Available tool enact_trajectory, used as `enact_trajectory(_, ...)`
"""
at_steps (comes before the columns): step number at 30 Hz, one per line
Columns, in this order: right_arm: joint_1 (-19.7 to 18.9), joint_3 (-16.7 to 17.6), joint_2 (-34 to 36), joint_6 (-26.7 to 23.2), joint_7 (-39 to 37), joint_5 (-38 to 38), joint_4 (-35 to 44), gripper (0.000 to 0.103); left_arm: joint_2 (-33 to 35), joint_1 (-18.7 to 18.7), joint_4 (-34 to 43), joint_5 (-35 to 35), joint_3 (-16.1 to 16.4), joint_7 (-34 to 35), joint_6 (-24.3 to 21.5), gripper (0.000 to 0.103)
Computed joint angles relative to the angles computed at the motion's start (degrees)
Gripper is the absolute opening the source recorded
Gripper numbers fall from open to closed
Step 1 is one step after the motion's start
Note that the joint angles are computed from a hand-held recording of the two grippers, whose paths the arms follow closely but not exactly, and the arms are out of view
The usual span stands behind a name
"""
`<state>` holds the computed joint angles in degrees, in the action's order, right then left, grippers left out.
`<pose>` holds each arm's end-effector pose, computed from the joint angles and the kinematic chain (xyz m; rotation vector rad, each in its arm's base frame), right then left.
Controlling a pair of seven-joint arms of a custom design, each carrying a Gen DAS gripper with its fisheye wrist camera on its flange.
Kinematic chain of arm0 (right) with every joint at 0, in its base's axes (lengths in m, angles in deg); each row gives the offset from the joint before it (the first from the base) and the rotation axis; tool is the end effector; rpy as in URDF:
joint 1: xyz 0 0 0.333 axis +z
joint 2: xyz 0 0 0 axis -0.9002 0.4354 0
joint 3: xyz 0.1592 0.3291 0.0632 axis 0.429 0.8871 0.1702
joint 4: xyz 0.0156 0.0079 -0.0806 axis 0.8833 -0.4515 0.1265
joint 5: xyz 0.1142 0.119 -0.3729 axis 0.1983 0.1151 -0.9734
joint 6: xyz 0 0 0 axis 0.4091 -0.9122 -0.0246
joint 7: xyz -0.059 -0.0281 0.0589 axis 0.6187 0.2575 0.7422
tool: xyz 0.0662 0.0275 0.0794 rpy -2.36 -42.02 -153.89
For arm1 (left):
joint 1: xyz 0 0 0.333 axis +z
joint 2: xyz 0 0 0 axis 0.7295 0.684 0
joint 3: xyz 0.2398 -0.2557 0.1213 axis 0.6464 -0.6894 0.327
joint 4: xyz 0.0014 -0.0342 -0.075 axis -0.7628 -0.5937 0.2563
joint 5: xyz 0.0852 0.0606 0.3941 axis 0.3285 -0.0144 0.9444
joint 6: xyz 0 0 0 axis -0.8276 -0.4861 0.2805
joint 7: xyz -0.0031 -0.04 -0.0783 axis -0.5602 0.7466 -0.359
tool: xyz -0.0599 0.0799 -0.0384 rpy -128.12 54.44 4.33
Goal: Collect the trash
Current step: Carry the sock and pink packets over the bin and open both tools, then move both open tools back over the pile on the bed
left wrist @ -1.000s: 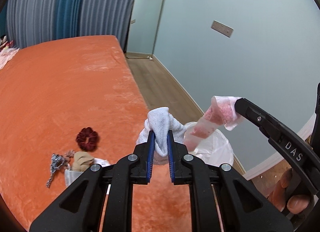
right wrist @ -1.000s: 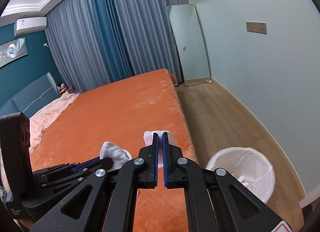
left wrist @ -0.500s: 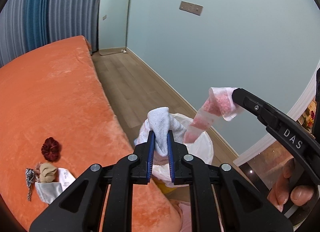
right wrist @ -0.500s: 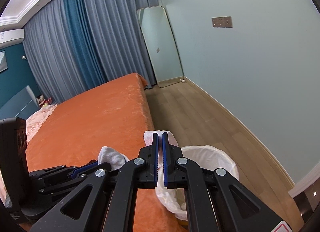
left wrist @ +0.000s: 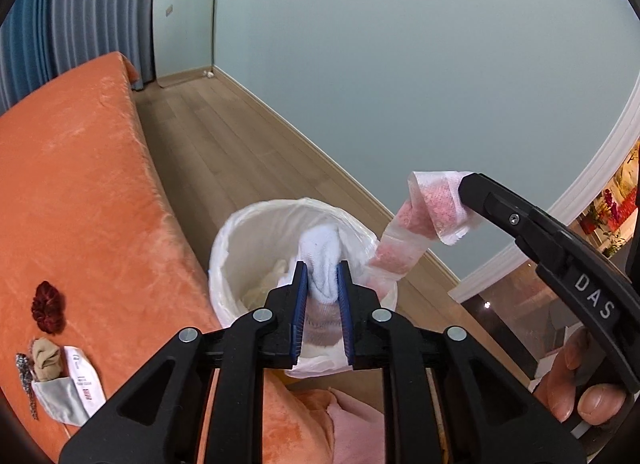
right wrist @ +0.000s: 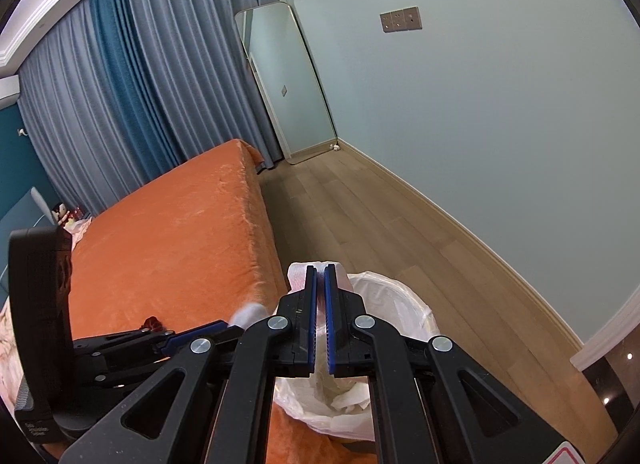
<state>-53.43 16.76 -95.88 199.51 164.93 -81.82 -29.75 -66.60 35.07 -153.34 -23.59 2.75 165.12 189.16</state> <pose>0.4860 0.1975 0.6775 -1.1810 1.9977 -0.7907 0.5867 -0.2764 0.6702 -1.2537 2.6031 -1.1194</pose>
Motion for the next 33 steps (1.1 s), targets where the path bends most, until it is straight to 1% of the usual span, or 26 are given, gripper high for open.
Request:
enact_trajectory(2, -0.05, -0.35, -0.03, 0.35, -0.27, 0.43, -0.45, 0.004, 0.62, -0.36, 0.07, 0.50, -0.18, -0.82, 0.88, 0.017)
enact_trajectory(3, -0.08, -0.42, 0.04, 0.47, -0.39, 0.57, -0.63, 0.004, 0.88, -0.52, 0.10, 1.01, -0.21, -1.58, 1.40, 0.024)
enact_trajectory(5, -0.13, -0.55, 0.11, 0.77, -0.57, 0.81, -1.04, 0.004, 1.15, -0.65, 0.19, 1.32, -0.26, -2.61, 1.97, 0.031)
enact_trajectory(10, -0.25, -0.93, 0.91, 1.56, -0.96, 1.30, -1.17, 0.004, 1.21, -0.75, -0.13, 2.94, -0.20, -4.00, 3.49, 0.033)
enact_trajectory(16, -0.13, -1.50, 2.28, 2.54, -2.10, 2.21, -0.70, 0.004, 0.81, -0.43, -1.02, 3.87, 0.03, -4.63, 4.91, 0.034)
enact_trajectory(23, 0.50, -1.78, 4.37, 2.43, -3.82, 3.19, 0.79, 0.005, 0.50, -0.03, -1.63, 4.15, 0.23, -4.84, 5.87, 0.034)
enact_trajectory(24, 0.61, -1.80, 4.66, 2.39, -3.82, 3.19, 1.03, 0.010, 0.42, 0.00, -1.80, 4.38, 0.28, -4.95, 6.05, 0.034)
enact_trajectory(25, 0.79, -1.87, 5.04, 2.09, -4.11, 3.50, 1.49, 0.011, 0.27, 0.03, -2.08, 4.54, 0.31, -5.06, 6.32, 0.035)
enact_trajectory(27, 1.12, -1.98, 5.42, 1.83, -4.44, 3.76, 1.86, 0.011, 0.07, 0.15, -2.56, 4.77, 0.42, -5.15, 6.94, 0.041)
enact_trajectory(33, 2.02, -1.99, 5.94, 1.05, -4.96, 4.21, 2.59, 0.011, -0.22, 0.78, -3.13, 4.09, 0.72, -4.81, 7.02, 0.041)
